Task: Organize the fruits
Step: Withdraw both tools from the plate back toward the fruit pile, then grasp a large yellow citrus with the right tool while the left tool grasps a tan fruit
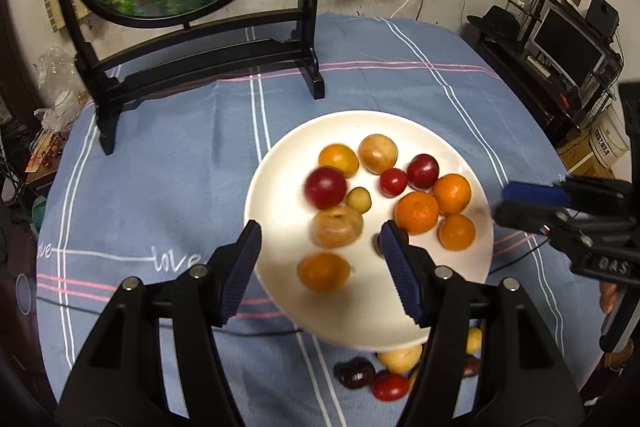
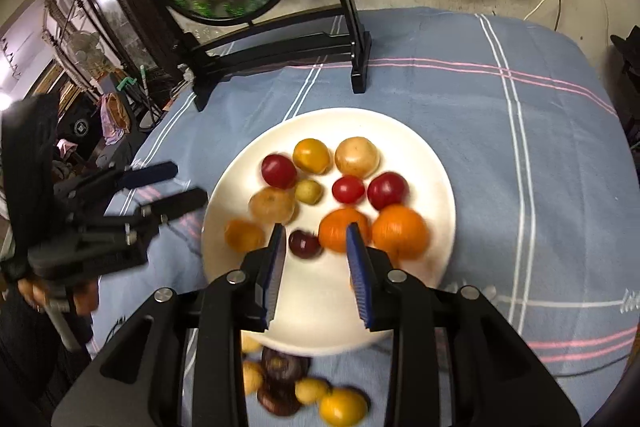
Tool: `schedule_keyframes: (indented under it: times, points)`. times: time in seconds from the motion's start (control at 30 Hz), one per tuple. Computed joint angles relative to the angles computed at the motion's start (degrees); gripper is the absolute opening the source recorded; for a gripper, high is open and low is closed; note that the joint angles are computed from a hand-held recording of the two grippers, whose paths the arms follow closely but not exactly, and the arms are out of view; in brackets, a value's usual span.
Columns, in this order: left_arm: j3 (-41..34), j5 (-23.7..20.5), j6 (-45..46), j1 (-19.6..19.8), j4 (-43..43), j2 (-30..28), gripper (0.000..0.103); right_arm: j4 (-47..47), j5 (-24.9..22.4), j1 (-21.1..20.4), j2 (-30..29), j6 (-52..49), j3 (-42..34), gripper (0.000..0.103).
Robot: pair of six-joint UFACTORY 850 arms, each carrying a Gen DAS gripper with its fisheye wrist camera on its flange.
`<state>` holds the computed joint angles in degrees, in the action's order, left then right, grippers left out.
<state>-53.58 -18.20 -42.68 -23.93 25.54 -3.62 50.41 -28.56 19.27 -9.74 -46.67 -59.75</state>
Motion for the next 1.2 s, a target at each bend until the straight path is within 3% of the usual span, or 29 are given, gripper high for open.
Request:
schedule_keyframes:
  times: [0.13,0.37,0.63,0.67,0.77,0.83,0.93,1.2]
  points:
    - [3.16,-0.73,-2.18,-1.18,1.63,3.73,0.067,-2.94,0.23,0.33,5.30,-1.43,6.39,0.032]
    - [9.97,-2.97,-4.03,-3.84,1.15,9.84,0.068,-17.07,2.30,1.62,10.27,7.07,16.00,0.032]
    - [16.34,-3.53,1.19,-5.54,-10.69,13.50,0.069,-16.82,5.13,2.52,8.19,7.16,17.97,0.032]
    - [16.62,-3.68,1.17,-5.78,-10.74,13.58,0.069,-16.85,5.50,2.93,7.84,6.32,17.77,0.032]
    - [17.09,-4.12,2.59,-7.06,-12.12,13.54,0.069,-21.45,9.78,5.35,6.82,9.05,17.37,0.052]
    - [16.85,-4.23,2.71,-8.25,-11.95,12.98,0.069,-19.60,9.51,5.70,5.54,6.24,16.56,0.051]
    - [16.02,-3.77,4.16,-9.87,-13.25,11.91,0.069,-23.67,9.03,5.80,5.03,9.83,15.62,0.040]
    - [12.67,-2.52,4.52,-14.62,-8.75,6.37,0.069,-10.07,3.30,0.49,9.23,1.18,18.44,0.038]
